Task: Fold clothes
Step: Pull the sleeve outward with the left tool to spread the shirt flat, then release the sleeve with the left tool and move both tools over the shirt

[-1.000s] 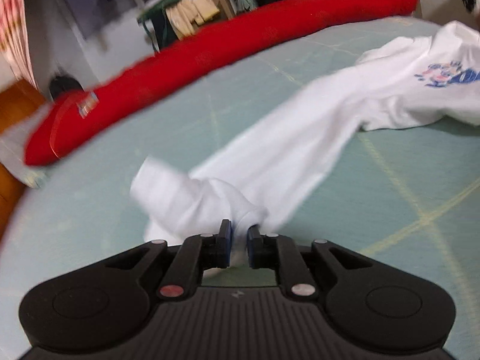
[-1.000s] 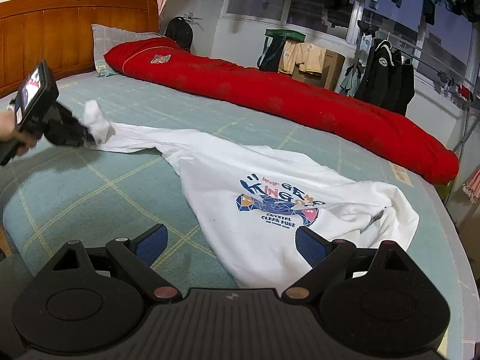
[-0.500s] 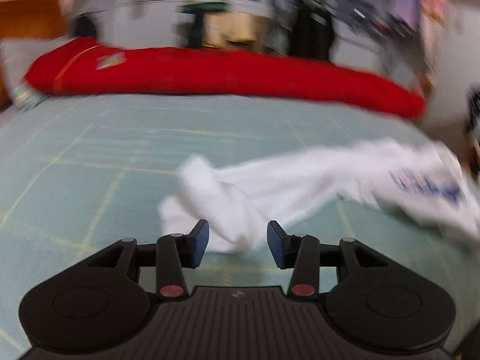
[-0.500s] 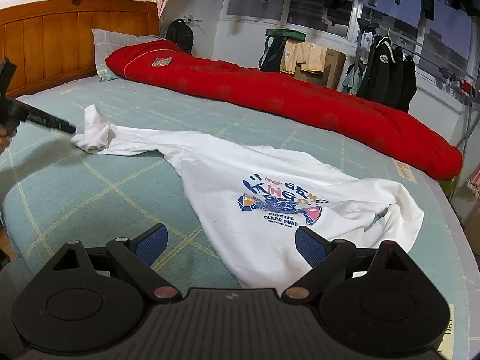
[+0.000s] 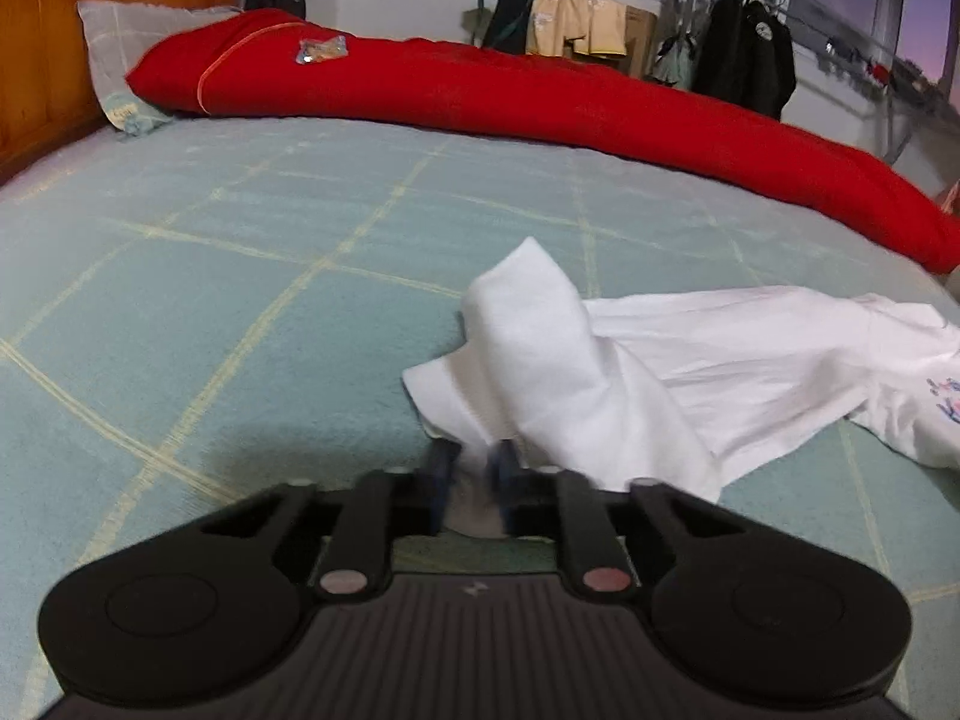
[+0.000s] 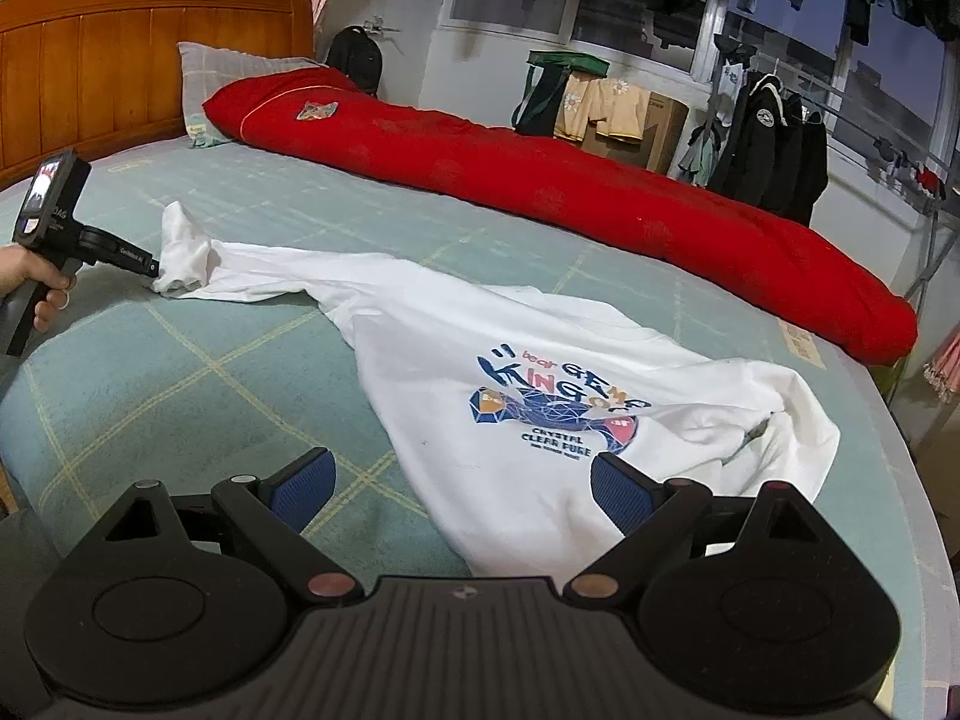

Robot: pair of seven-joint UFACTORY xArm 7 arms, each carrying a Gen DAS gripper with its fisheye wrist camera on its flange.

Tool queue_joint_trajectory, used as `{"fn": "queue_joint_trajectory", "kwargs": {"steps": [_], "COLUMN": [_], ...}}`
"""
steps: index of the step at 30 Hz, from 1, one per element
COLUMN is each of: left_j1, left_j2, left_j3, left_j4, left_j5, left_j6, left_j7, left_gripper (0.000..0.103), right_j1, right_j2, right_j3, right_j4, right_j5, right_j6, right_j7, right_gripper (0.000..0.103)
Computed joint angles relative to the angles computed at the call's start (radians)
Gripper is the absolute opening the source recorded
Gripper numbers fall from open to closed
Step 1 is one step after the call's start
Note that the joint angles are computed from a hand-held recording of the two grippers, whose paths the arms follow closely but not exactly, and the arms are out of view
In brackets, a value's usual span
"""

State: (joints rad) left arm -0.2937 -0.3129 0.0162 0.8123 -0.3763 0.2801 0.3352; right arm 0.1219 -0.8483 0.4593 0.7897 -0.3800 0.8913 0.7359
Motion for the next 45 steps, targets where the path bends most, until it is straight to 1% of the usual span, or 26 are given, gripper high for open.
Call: {"fn": "queue_joint_trajectory", "kwargs": {"steps": [2, 3, 6, 7, 12, 17, 19, 20, 23, 25, 28, 32, 35, 38, 40, 42, 45], "left_j1": [0.036, 0.07, 0.15, 0.184, 0.302, 0.345, 0.339, 0.336, 0.335, 0.321, 0.307, 0.25, 0.155, 0.044, -0.025, -0.089, -0.185], "left_j2": [-0.018, -0.03, -0.053, -0.063, -0.086, -0.084, -0.087, -0.089, -0.095, -0.101, -0.112, -0.172, -0.221, -0.266, -0.283, -0.301, -0.298], "left_j3": [-0.016, -0.033, -0.051, -0.062, -0.078, -0.073, -0.062, -0.057, -0.06, -0.048, -0.045, -0.036, -0.023, -0.026, -0.033, -0.053, -0.077], "left_j4": [-0.006, -0.008, 0.002, 0.003, 0.021, 0.024, 0.022, 0.021, 0.018, 0.022, 0.035, 0.019, 0.003, -0.011, -0.011, -0.021, -0.018], "left_j5": [0.04, 0.08, 0.175, 0.215, 0.362, 0.446, 0.451, 0.451, 0.466, 0.463, 0.462, 0.418, 0.344, 0.255, 0.198, 0.143, 0.055], "left_j6": [-0.018, -0.027, -0.03, -0.027, 0.027, 0.075, 0.108, 0.124, 0.146, 0.156, 0.173, 0.194, 0.235, 0.295, 0.331, 0.352, 0.358], "left_j7": [-0.035, -0.069, -0.152, -0.184, -0.304, -0.363, -0.37, -0.372, -0.387, -0.368, -0.348, -0.297, -0.215, -0.138, -0.093, -0.064, -0.026], "left_gripper": [0.005, 0.005, 0.005, 0.005, 0.005, 0.005, 0.006, 0.01, 0.011, 0.012, 0.016, 0.025, 0.028, 0.036, 0.036, 0.038, 0.041], "right_j1": [-0.001, 0.0, 0.002, 0.002, 0.0, -0.002, 0.0, 0.002, 0.005, 0.006, 0.009, 0.012, 0.017, 0.029, 0.036, 0.046, 0.06], "right_j2": [0.009, 0.011, 0.012, 0.011, 0.008, 0.015, 0.014, 0.014, 0.008, 0.0, -0.021, -0.059, -0.099, -0.149, -0.186, -0.226, -0.295], "right_j3": [0.004, 0.005, 0.004, 0.004, 0.006, 0.008, 0.008, 0.008, 0.009, 0.011, 0.014, 0.024, 0.034, 0.045, 0.051, 0.051, 0.031], "right_j4": [0.007, 0.009, 0.012, 0.011, 0.009, 0.011, 0.012, 0.013, 0.013, 0.012, 0.007, -0.001, -0.012, -0.025, -0.033, -0.048, -0.09], "right_j5": [-0.006, -0.009, -0.013, -0.014, -0.014, -0.014, -0.015, -0.014, -0.014, -0.013, -0.009, 0.002, 0.014, 0.035, 0.048, 0.059, 0.068], "right_j6": [-0.001, -0.002, -0.006, -0.007, -0.01, -0.014, -0.013, -0.012, -0.006, 0.004, 0.021, 0.051, 0.086, 0.141, 0.186, 0.221, 0.257], "right_j7": [-0.005, -0.008, -0.013, -0.012, -0.006, -0.001, -0.003, -0.004, -0.007, -0.006, -0.002, 0.012, 0.024, 0.037, 0.044, 0.046, 0.035], "right_gripper": [0.095, 0.095, 0.095, 0.095, 0.095, 0.095, 0.095, 0.095, 0.095, 0.095, 0.095, 0.095, 0.095, 0.096, 0.096, 0.097, 0.098]}}
